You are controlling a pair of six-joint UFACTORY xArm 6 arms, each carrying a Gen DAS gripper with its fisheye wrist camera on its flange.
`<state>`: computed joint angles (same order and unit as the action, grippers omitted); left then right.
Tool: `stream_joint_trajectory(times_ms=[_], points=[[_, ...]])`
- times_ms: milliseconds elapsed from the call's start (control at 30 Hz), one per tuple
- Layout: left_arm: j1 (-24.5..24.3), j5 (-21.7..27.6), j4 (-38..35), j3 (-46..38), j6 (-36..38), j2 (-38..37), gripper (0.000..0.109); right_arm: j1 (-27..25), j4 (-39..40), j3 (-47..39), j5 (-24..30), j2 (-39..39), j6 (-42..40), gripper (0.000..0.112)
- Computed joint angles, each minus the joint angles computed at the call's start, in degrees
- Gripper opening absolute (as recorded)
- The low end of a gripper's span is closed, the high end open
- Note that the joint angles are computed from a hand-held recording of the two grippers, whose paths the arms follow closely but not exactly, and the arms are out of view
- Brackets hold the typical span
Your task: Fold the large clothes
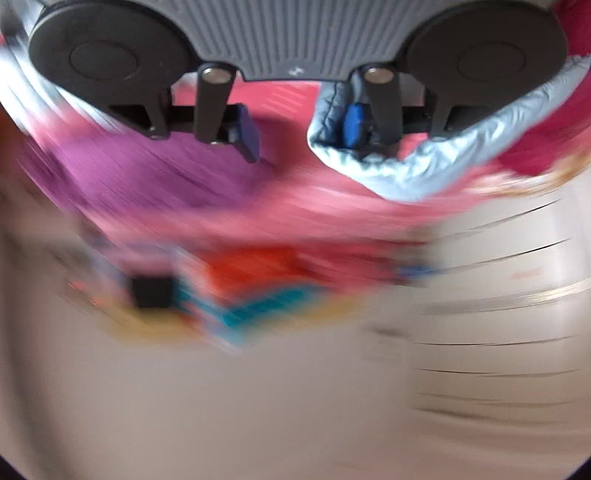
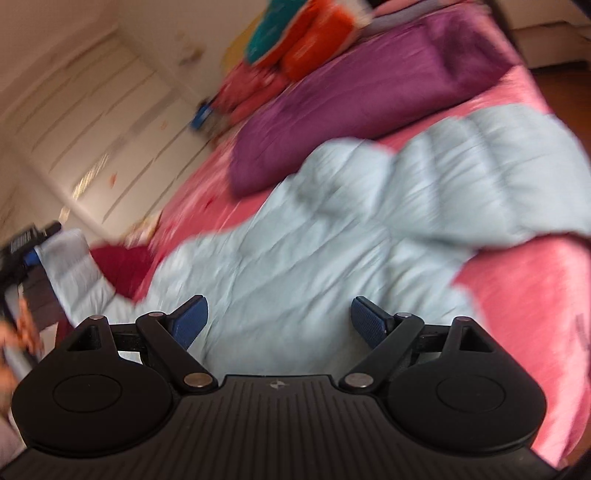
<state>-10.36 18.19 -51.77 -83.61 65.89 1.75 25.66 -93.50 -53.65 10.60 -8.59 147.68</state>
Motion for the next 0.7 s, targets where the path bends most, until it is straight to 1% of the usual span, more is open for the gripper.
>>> stream_joint_trajectory(times_ms=[33, 67, 100, 167, 233, 333, 400, 433, 500, 533, 600, 633, 700], points=[[-0.55, 5.55, 4.41, 0.68, 1.18, -0.64, 0.06, -0.1, -0.52, 1.42, 1.82, -1.54, 2.16, 0.103], [-1.58, 8.7, 8.12, 2.42, 3.03, -1.74, 0.059, -0.33, -1.22, 2.8, 3.24, -3.02, 4.35, 0.103], [-2.79, 9.45, 10.76, 4.86, 4.99, -3.03, 0.059, -0.54, -1.81, 4.17, 4.52, -4.46, 6.3, 0.103], [-4.39, 11.42, 14.88, 9.13, 7.09, -5.41, 0.055, -0.69, -2.02, 6.69, 6.9, -6.99, 8.54, 0.103], [-4.75, 12.7, 16.89, 11.45, 4.64, -6.74, 0.055, -0.99, -1.28, 8.68, 7.88, -8.85, 9.32, 0.103], [-3.95, 13.72, 18.75, 13.34, -1.38, -8.18, 0.055, -0.89, -1.75, 10.14, 8.43, -10.13, 11.28, 0.103], [-2.75, 14.75, 17.27, 14.98, -2.36, -9.89, 0.055, -0.82, -1.69, 10.32, 8.42, -10.22, 11.38, 0.103], [-2.28, 15.07, 15.91, 14.66, -2.41, -9.66, 0.055, -0.88, -1.89, 9.54, 8.2, -9.47, 11.55, 0.103], [-0.9, 15.08, 13.3, 16.94, -3.33, -11.93, 0.055, -1.36, -2.71, 9.08, 7.56, -9.11, 11.75, 0.103], [-0.91, 13.46, 12.86, 18.23, -4.4, -12.41, 0.055, -1.1, -2.42, 9.12, 7.81, -9.19, 11.21, 0.103], [-0.42, 9.65, 12.36, 20.36, -7.16, -13.11, 0.055, -2.42, -2.53, 8.65, 6.41, -9.16, 9.86, 0.103], [-0.01, 7.95, 12.6, 20.89, -9.56, -12.97, 0.055, -3.45, -3.89, 7.36, 5.22, -7.76, 10.38, 0.103], [1.53, 6.84, 13.35, 20.74, -15.39, -11.96, 0.055, -3.6, -4.18, 6.55, 4.41, -6.95, 9.67, 0.103]])
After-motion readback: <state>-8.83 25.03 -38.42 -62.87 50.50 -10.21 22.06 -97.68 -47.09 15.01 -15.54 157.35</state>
